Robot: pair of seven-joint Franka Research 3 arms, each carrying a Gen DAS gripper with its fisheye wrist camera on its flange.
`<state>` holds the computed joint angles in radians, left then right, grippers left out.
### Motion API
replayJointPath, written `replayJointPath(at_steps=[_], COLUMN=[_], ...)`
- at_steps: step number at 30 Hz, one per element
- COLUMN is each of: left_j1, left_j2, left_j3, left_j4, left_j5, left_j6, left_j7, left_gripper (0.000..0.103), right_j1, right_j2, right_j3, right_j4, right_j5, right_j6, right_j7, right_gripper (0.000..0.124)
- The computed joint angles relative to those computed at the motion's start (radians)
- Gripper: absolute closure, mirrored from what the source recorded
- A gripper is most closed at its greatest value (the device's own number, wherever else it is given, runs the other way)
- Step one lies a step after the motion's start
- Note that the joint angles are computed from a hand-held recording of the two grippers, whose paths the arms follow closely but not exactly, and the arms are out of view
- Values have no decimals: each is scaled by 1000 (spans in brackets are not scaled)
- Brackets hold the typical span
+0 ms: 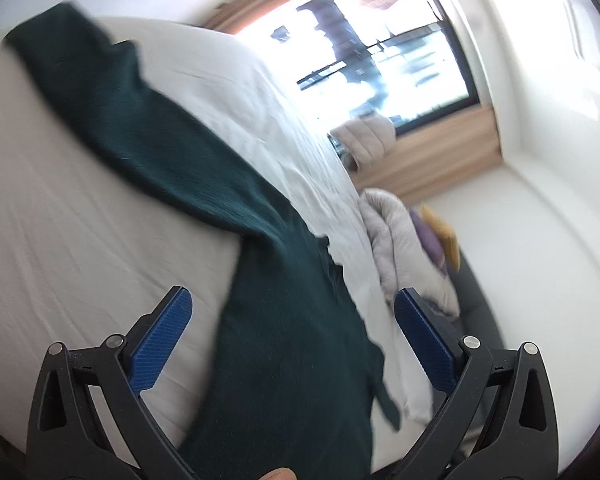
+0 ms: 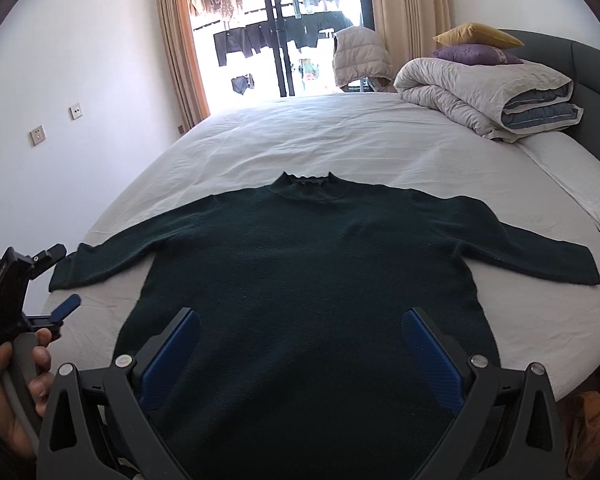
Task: Fold small clothes
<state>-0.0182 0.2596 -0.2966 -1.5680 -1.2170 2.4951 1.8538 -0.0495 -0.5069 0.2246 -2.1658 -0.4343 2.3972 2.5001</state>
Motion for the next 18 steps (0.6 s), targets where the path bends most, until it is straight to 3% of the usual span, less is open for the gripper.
replayJointPath(at_steps=[6, 18], left_j1=[68, 93], left_j2=[104, 231], left_j3=[-5, -65], left_j4=[65, 208], left_j5=[-123, -243], left_j6=[-24, 166], left_j7=[-166, -160], left_gripper=[0, 0], right_j1=[24, 82], right_j2=[73, 151], right_j3=[-3, -38], right_j4=[56, 116], right_j5=[2, 14], right_j6=[23, 25], right_j7=[-27, -42], right_gripper=[21, 23])
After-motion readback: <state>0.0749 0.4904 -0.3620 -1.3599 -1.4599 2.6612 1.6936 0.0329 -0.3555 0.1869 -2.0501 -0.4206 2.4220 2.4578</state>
